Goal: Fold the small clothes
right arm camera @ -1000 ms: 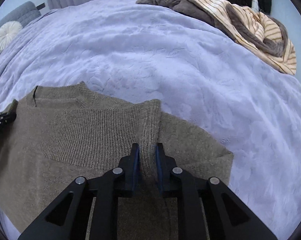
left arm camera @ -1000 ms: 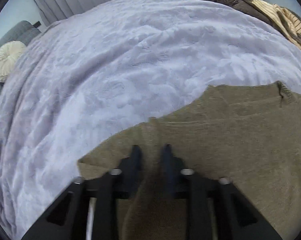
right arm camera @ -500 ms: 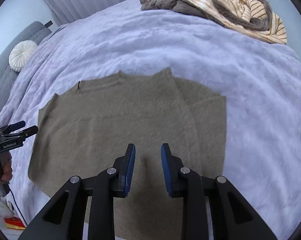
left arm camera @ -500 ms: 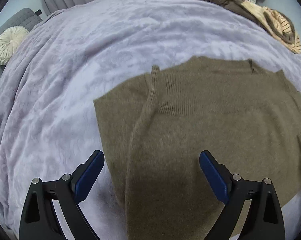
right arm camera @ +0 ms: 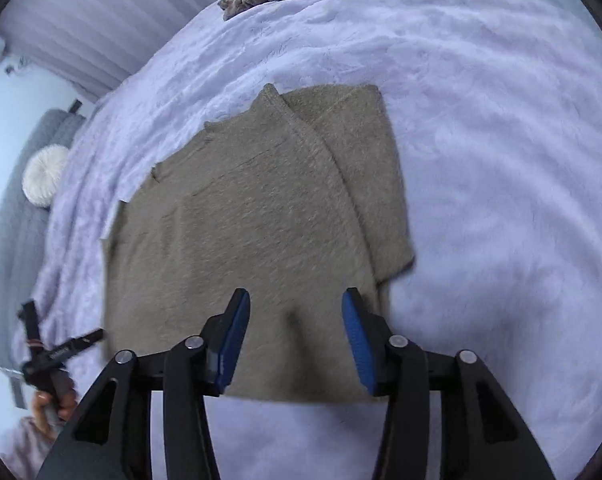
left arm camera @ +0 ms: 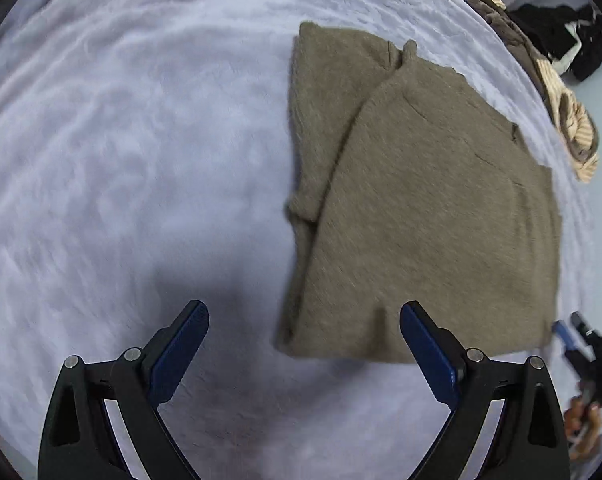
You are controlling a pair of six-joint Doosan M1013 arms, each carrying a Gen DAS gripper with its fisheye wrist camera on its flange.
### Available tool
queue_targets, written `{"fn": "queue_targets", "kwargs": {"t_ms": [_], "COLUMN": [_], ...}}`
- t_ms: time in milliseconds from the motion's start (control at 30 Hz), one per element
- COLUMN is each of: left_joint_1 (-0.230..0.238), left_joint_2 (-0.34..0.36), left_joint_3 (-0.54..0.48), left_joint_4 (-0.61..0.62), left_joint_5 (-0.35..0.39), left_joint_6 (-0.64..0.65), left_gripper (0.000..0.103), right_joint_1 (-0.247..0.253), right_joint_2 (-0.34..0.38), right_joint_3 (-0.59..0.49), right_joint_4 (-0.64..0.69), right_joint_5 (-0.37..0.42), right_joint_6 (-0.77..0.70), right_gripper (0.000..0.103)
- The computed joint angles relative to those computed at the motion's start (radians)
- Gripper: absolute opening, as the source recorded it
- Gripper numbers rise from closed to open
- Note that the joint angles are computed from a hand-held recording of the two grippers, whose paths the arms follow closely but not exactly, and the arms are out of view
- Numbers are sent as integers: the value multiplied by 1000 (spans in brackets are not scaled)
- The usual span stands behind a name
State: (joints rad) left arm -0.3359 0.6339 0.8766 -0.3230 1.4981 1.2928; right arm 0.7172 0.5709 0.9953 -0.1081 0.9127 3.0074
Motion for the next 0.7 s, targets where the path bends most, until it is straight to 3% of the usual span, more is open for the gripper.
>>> {"fn": "queue_targets", "kwargs": {"t_ms": [100,200,233,300,333,367,400,533,567,633,700], "left_joint_1": [3,-8,-12,-14,-13,-12,-18,-37,-34,-30,-18], "left_joint_2": [-29,-34,-43,-42,-35,-32,-35,-76,-85,-83,-82], "left_joint_3": [77,93,105,101,89,77,66,78,92,114,146], "left_joint_4": [-77,-20,1,22,25,30,51,138,144,160,141], "left_joint_5": [-46,-93,-128,-157,-151,-153,-152,-183,-182,-153,-140], "left_joint_6": [-89,-176,-210,-221,-218,-204,-172,-53,-42,-57,-78], "left_gripper": [97,94,86,24,20,15,15,14,8,8,8], "right_joint_1": [19,35,42,46,40,33,25,17,19,13,4], "right_joint_2": [-40,-48,-52,-57,-58,-56,-51,-42,-41,-31,-29], "right_joint_3": [115,163,179,210,219,216,197,101,86,68,96], "right_joint_4": [50,-48,-123,-257,-269,-248,-212,-145,-128,-82,-23], "right_joint_5": [-167,-192,-204,-239,-263,-268,-255,-141,-99,-28,-18], "right_joint_6": [198,392,486,671,713,701,638,335,295,236,209], "right_gripper": [56,56,56,54,31,10,8,8,8,8,8]}}
